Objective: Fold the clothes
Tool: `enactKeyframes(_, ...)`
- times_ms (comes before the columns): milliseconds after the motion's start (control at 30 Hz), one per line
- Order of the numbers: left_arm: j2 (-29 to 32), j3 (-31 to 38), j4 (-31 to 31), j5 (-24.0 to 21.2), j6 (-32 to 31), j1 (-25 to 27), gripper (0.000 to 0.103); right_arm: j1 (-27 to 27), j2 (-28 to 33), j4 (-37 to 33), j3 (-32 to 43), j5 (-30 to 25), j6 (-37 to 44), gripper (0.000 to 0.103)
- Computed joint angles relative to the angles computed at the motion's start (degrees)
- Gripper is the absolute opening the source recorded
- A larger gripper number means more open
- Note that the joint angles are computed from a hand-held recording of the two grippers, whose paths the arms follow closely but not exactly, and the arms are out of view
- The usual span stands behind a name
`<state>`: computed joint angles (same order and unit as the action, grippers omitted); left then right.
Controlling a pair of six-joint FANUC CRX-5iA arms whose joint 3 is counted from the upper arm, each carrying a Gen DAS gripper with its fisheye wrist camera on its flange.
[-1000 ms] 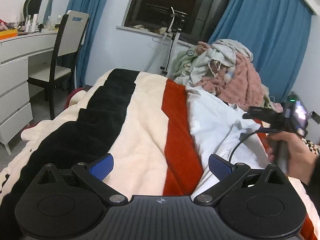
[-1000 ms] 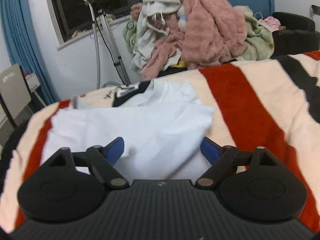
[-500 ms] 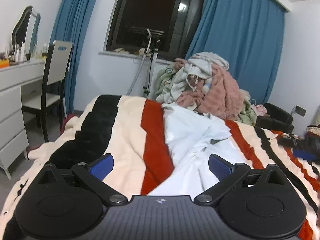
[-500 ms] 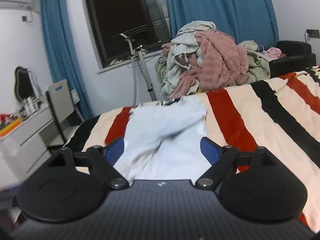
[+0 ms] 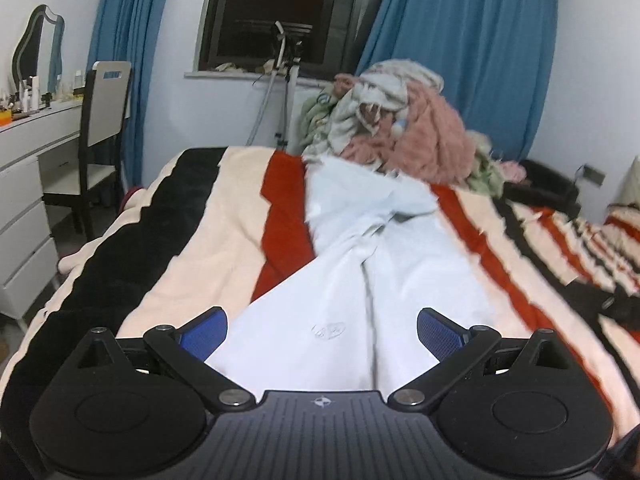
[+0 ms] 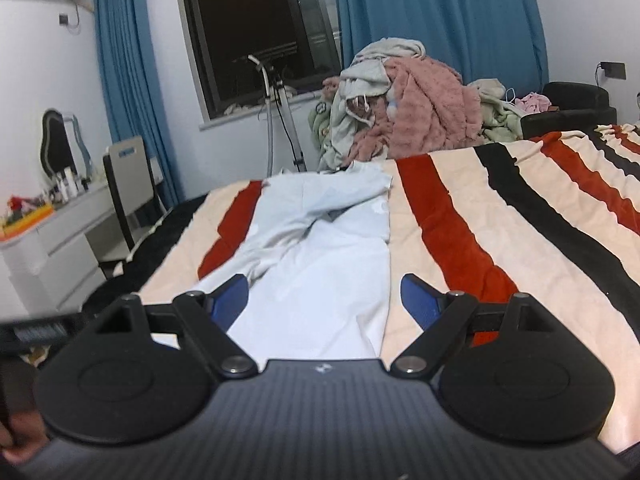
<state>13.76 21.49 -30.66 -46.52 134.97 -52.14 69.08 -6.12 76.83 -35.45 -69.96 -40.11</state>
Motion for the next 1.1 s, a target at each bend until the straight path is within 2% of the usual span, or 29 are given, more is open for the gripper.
enactKeyframes(100,0.69,0.71,2.14,-2.42,1.43,1.15,0.102,0.67,-0.53,-0.44,-0.52,-0.33,-1.08,0.084)
enactKeyframes(367,-0.67,-0.86,6.79,-6.67,11.75,6.03,0.101,0.91,-2.23,-0.84,-1.78,0.90,-3.63,0.084)
enactKeyframes(667,0.17,0.59,7.65,-13.90,19.20,8.35,0.100,1.05,-3.55,-1.37,-2.86,1.50,-5.22,0.084)
enactKeyframes(767,0.50,0.32,9.71,-14.63,20.23,9.34,0.099,1.01,-4.02,-1.50,-3.21,1.91,-5.65,0.084)
enactKeyframes(900,-0.05,-1.71,13.09,-13.32,21.42,10.93,0.097,0.94,-4.50,-1.86,-3.48,2.39,-6.06,0.084)
enactKeyframes(1100,-0.07,-1.97,12.94,-13.17,22.88,10.67,0.095,1.06,-5.00,-2.50,-3.74,2.49,-6.68,0.084)
